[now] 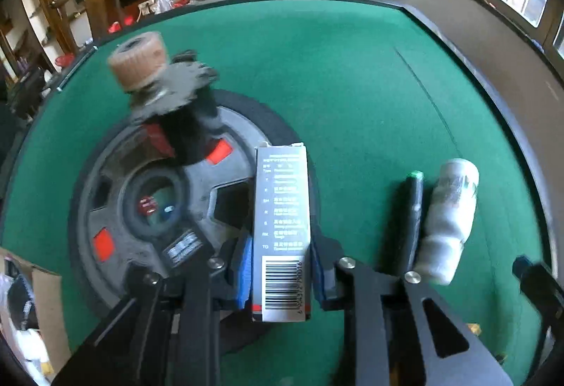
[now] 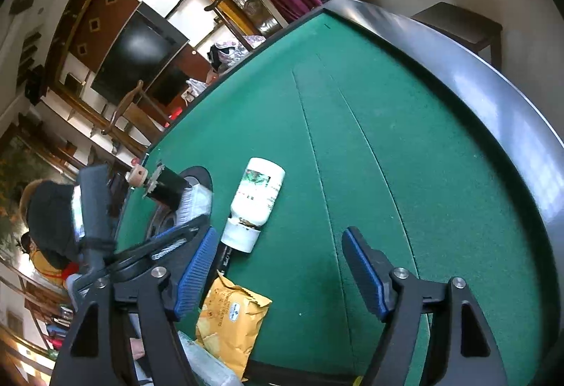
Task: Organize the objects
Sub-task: 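Grasp the white barcode box with the left gripper while the right gripper lifts the jar, then carry the barcode box and white jar over the cardboard box with both grippers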
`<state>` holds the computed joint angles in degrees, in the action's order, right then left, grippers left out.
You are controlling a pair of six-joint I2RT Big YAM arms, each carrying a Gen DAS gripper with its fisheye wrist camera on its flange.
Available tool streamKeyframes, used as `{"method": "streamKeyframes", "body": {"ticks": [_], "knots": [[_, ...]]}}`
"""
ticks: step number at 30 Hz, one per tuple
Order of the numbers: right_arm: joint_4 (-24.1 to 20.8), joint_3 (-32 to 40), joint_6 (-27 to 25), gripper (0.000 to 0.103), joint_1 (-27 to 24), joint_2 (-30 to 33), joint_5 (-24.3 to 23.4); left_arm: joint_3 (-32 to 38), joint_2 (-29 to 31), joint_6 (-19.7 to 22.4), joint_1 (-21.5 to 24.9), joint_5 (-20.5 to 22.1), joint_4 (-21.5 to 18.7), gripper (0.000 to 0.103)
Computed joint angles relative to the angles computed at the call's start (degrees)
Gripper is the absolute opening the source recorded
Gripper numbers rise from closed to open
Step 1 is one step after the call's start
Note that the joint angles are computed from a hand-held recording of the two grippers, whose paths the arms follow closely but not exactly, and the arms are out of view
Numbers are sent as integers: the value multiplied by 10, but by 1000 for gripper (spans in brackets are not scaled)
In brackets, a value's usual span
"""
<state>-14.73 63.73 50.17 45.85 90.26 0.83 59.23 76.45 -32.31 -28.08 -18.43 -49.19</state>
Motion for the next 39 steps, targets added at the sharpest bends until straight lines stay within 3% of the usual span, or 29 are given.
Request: {"method": "streamKeyframes", "body": {"ticks": [6, 12, 15, 18, 20, 24, 32, 36, 39], "knots": [[-3, 4, 1, 79, -2, 6, -2, -74, -103, 24, 9, 29, 12, 26], [-19, 16, -9, 79, -2, 17, 3, -148, -282, 2, -9, 70, -30, 26], [-21, 16, -18, 79, 3, 18, 15, -176, -379, -44, -51, 61, -64, 26], [-32, 20, -31, 79, 17, 20, 44, -193, -459, -89, -116, 17, -93, 26], [-61, 35, -47, 79, 32, 24, 92, -199, -510, -126, -172, -21, -129, 26], [-123, 74, -43, 79, 43, 32, 137, -212, -578, -166, -216, -39, -178, 26], [-295, 249, -36, 77, 26, 119, 126, -242, -664, -163, -188, -7, -199, 26], [-379, 324, -12, 60, 17, 175, 99, -257, -697, -103, -83, 86, -194, 26], [-394, 348, -6, 59, 17, 196, 87, -267, -712, -37, 28, 179, -195, 26]]}}
